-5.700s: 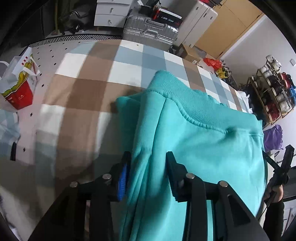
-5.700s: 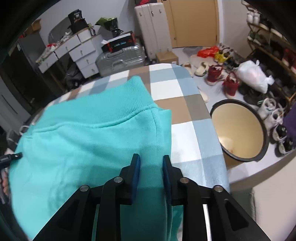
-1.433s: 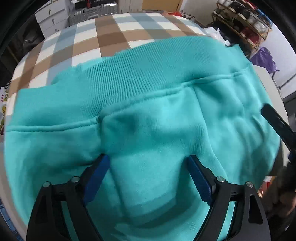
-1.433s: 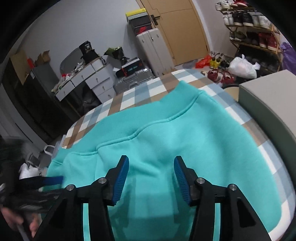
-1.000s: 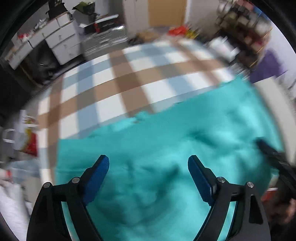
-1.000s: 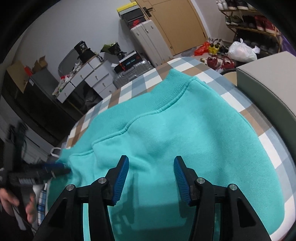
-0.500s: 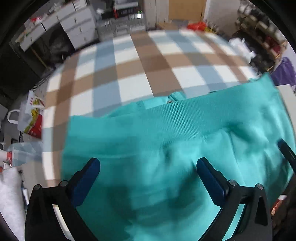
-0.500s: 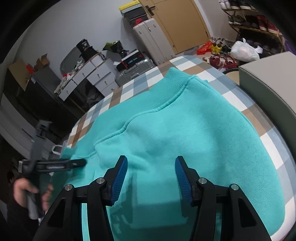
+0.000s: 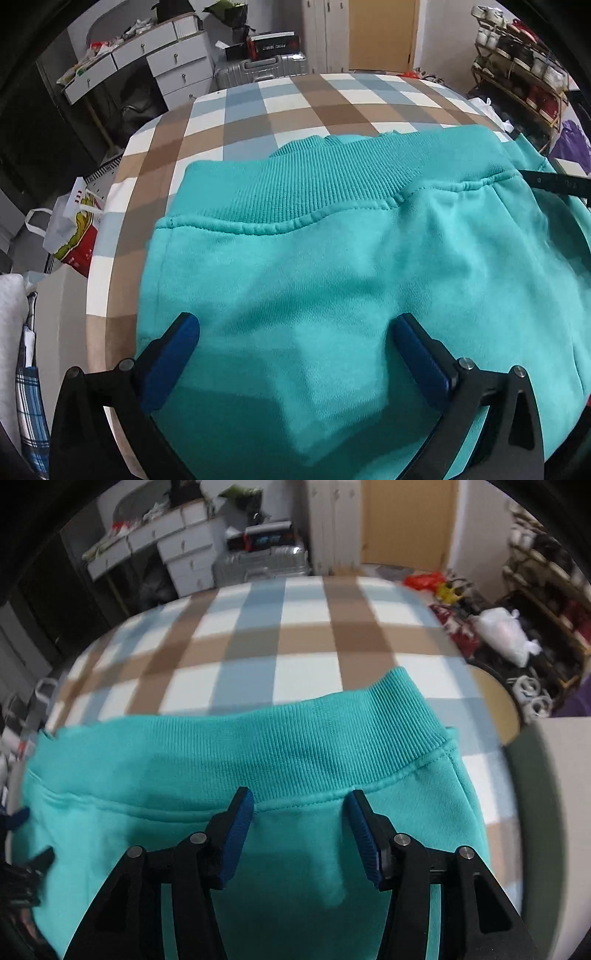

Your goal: Fold large clothes

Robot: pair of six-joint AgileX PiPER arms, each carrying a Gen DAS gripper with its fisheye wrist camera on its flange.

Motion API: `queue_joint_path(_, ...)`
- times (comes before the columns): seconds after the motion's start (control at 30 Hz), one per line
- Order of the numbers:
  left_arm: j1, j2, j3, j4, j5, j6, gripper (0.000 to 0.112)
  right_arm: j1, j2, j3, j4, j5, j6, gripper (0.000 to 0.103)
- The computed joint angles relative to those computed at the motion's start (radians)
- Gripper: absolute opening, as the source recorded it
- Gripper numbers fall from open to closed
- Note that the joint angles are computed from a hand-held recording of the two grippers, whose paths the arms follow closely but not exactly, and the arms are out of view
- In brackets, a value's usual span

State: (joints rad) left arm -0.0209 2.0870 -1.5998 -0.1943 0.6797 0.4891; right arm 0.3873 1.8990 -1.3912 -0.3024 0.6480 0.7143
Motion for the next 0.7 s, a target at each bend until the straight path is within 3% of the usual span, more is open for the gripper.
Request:
queue_joint_path(0.07, 0.019, -0.032, 0.003, -0.024, 0.039, 0.004, 0.101, 0.005, -0.013, -0.016, 0.015, 0.050, -0.008, 0.052)
queue_joint_path(0.13, 0.047, -0.086, 0.033, -0.099, 0.080, 0.042, 0.101, 0.051, -0.102, 0.039, -0.051, 0.077, 0.090, 0.041)
queue_joint_path(0.23, 0.082, -0.202, 0.158, -0.288, 0.124, 0.196, 0.101, 0.155, -0.288, 0.219, -0.076, -0.020, 0.172, 0.039)
queue_joint_path(0.33, 0.033, -0.292, 0.309, -0.275, 0.086, 0.278, 0.101, 0.331, -0.392, 0.348, -0.127, -0.075, 0.275, 0.039)
queue_joint_path(0.43, -0.034, -0.269, 0.404, -0.130, -0.051, 0.148, 0.102, 0.447, -0.373, 0.396, -0.132, -0.130, 0.353, 0.039)
queue_joint_path(0.53, 0.003, -0.207, 0.376, -0.234, -0.043, 0.232, 0.102, 0.530, -0.259, 0.371, -0.283, -0.072, 0.532, 0.035)
queue_joint_path(0.6, 0.006, -0.195, 0.355, -0.235, -0.035, 0.240, 0.102, 0.545, -0.212, 0.378, -0.386, -0.082, 0.641, 0.035)
queue_joint_path(0.7, 0.021, -0.214, 0.395, -0.323, -0.081, 0.341, 0.102, 0.516, -0.219, 0.367, -0.309, -0.096, 0.616, 0.035)
